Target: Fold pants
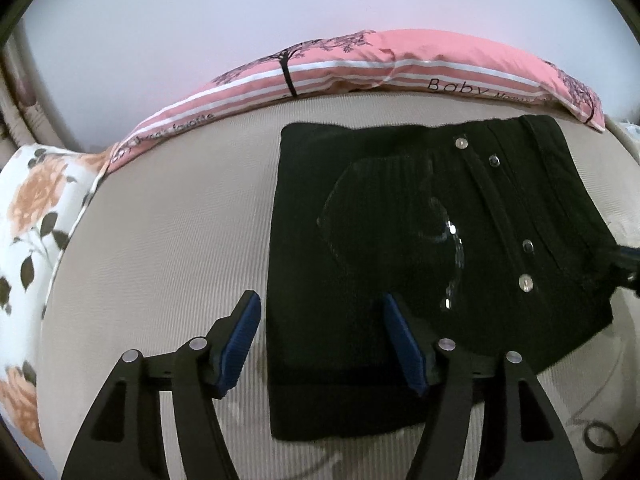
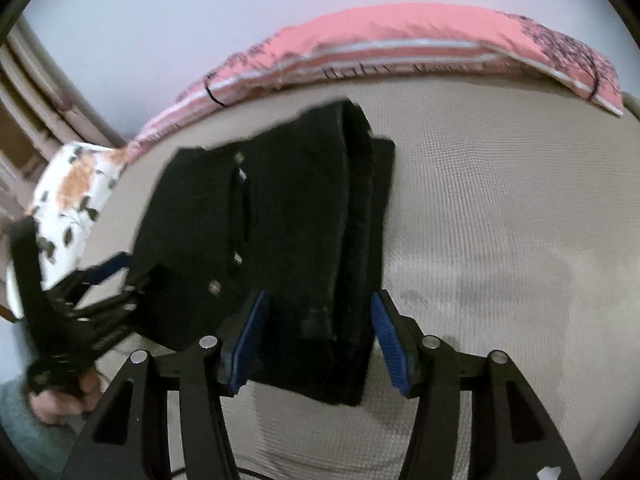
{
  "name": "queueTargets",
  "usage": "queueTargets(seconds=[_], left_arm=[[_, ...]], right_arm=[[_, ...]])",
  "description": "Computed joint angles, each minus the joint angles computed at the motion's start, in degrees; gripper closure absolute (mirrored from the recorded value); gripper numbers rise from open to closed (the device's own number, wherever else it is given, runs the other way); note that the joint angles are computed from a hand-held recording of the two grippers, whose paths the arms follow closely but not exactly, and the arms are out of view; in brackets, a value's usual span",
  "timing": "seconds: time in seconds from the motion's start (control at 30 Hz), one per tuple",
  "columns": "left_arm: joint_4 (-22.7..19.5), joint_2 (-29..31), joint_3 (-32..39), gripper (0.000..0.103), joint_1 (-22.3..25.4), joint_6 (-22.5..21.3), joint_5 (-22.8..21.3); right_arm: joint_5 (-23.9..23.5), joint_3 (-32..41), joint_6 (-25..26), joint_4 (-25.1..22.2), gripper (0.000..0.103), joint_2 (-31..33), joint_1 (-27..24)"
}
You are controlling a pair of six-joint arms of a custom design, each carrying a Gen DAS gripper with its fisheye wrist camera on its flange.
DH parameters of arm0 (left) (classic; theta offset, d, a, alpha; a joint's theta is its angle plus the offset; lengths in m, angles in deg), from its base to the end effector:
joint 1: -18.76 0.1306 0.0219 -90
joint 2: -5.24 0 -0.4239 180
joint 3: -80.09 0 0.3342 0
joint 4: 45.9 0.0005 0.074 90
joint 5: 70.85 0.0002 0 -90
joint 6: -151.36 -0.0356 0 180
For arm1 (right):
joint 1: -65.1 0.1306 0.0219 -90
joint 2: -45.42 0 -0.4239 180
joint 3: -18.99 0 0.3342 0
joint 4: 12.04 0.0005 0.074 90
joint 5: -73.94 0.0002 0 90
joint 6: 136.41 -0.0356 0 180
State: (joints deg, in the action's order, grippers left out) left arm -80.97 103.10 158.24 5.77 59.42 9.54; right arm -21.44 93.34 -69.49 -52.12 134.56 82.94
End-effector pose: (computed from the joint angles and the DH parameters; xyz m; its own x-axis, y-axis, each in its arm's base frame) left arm 0.4468 -0.0975 0.3486 -0.7913 0.2168 -0.5718 0.1547 0.9756 0.1558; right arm 0.3813 0.1257 0.3795 -0.8559 0.1345 -0.4993 -0.0227 0.9549 0.2961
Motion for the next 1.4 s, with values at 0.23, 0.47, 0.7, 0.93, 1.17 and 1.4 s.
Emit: queueTargets(seconds=[0.23,0.47,0.7,0.93,1.17,1.4], left_arm=[[-0.11,-3.46,-2.75,0.034,-0.01,0.1,-1.09],[-1.52,-8.14,-5.15,0.034,0.04,3.43,-1.44],[-2.47,-12.74,-8.24,0.032,0.15,6.58,-3.11],[-3.83,-15.98,-10.25,0.031,0.11,8.57,-3.6],[-4.94,-17.44,-11.24,0.031,-0.47,9.15,-4.33],[-5.29,-18.21,-11.47,0.031,-0.28,9.78,-3.36]], right_arm=[[-0.18,0.05,-2.7,-0.09,0.048,-0.04,-0.56],[15.08,1.35,-1.4,-1.53,0.04,-2.99,7.67],[22.73,-0.09,-2.96,-1.19,0.023,-5.79,13.91],[26.27,-0.58,-6.16,-1.57,0.017,-7.26,17.85],[29.06,-0.95,-8.55,-3.43,0.013,-7.97,20.46],[30.98,-1.29,-9.72,-5.43,0.013,-8.24,22.33]])
